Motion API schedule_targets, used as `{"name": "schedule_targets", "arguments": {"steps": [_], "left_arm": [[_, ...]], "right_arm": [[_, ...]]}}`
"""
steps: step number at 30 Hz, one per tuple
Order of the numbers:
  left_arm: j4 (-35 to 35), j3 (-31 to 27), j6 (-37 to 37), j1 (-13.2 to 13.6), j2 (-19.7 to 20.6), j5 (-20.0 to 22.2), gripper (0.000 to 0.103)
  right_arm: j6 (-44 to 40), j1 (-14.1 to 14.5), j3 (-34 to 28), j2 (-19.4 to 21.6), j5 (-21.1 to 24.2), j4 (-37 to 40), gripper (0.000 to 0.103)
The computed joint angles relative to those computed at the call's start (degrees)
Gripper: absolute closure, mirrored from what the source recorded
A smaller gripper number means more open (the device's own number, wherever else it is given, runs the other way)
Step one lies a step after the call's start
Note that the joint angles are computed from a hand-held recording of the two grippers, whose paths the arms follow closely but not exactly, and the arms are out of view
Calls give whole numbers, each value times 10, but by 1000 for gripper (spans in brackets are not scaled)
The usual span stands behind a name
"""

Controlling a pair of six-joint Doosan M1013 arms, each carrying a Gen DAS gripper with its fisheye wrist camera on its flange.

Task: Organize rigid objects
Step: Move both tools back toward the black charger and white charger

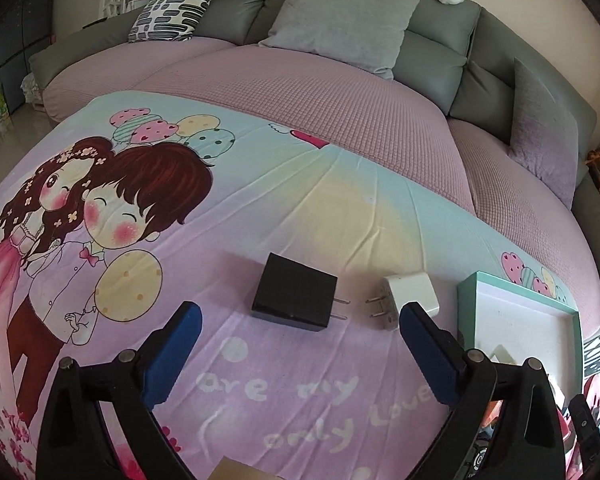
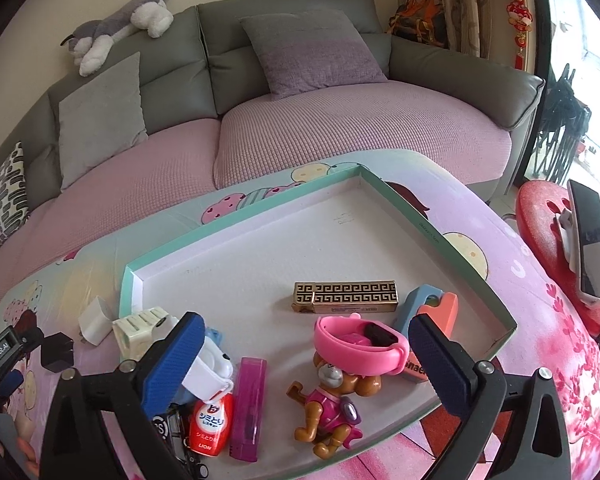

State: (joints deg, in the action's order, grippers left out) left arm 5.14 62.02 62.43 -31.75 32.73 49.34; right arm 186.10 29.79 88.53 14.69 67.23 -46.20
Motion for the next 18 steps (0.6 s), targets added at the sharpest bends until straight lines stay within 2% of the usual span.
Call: {"name": "schedule_targets", "arguments": {"steps": [12, 18], "left_arm": [[49, 32, -117, 38, -18, -22, 3], [46, 44, -116, 48, -24, -42, 3]], "right_arm": [[-83, 20, -60, 44, -54, -23, 0], [-102, 21, -73, 59, -83, -6, 0]]}}
